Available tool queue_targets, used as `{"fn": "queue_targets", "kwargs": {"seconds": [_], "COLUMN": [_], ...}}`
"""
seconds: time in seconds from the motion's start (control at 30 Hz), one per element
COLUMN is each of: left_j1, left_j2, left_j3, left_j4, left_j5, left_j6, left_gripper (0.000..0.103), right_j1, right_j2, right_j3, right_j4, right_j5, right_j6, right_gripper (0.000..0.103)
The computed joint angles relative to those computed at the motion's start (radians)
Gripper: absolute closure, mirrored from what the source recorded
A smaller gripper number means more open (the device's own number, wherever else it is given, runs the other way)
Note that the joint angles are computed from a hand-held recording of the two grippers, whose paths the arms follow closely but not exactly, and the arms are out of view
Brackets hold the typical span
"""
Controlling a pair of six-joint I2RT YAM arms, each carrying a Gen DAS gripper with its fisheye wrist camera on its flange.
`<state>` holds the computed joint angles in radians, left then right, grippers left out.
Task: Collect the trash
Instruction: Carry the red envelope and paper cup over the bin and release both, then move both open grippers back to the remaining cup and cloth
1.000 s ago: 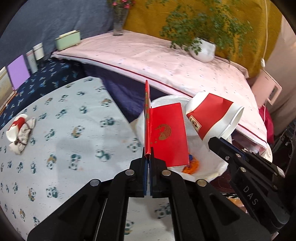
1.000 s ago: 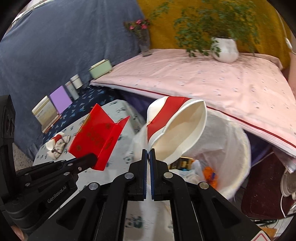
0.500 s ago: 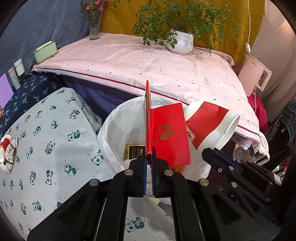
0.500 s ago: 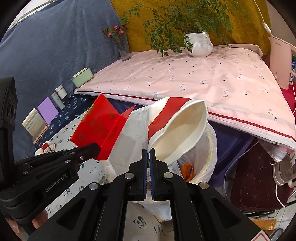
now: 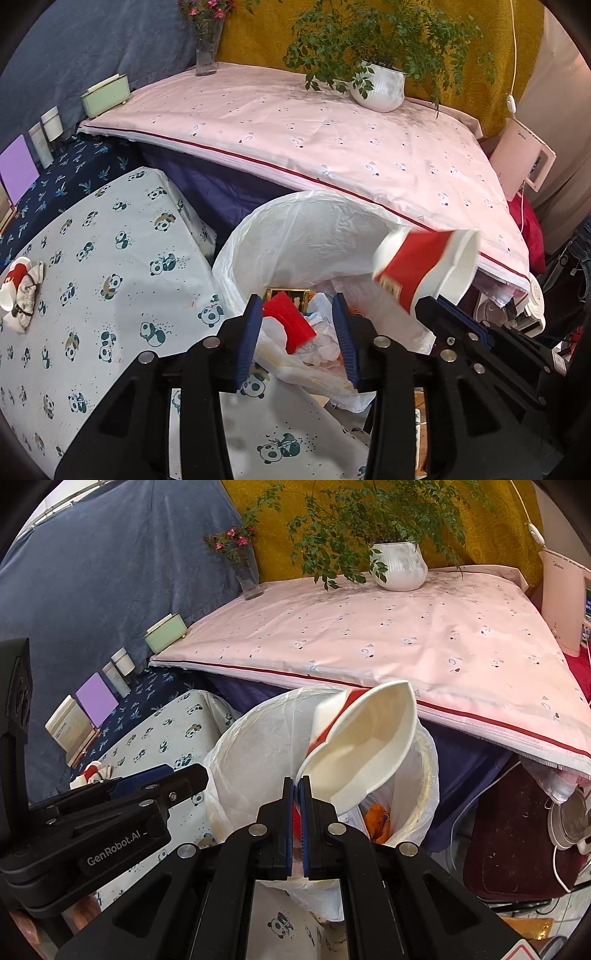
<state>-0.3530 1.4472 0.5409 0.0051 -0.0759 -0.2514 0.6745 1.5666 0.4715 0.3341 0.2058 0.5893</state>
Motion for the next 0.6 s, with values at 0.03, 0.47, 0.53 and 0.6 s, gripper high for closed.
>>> {"fn": "queue_targets", "kwargs": {"seconds": [0.03, 0.47, 0.53, 0.6], "left_j1": [0.002, 0.054, 0.070, 0.088], "left_j2": [-0.003, -0.047, -0.059, -0.070], "left_j3": [-0.003, -0.038, -0.046, -0.055], "left_j4": [0.001, -0.001, -0.003, -0.004], "left_j5": [-0.003, 0.006, 0.014, 0.022], "left_j6": [0.001, 0.015, 0.019, 0.025], "left_gripper": [0.060, 0.058, 0.058, 0.058], "right_j1": [0.005, 0.054, 0.062, 0.075], "right_j2": [0.005, 0.005, 0.005, 0.007], "right_j3": [0.003, 0.031, 0.037, 0.049], "right_j4": [0.001, -0.029, -0.034, -0.045], "right_j5": [0.004, 0.042, 0.051, 0.063], "right_j6": [0.000, 0.014, 0.016, 0.019], "right_gripper": [0.098, 0.092, 0.087, 0.083]}}
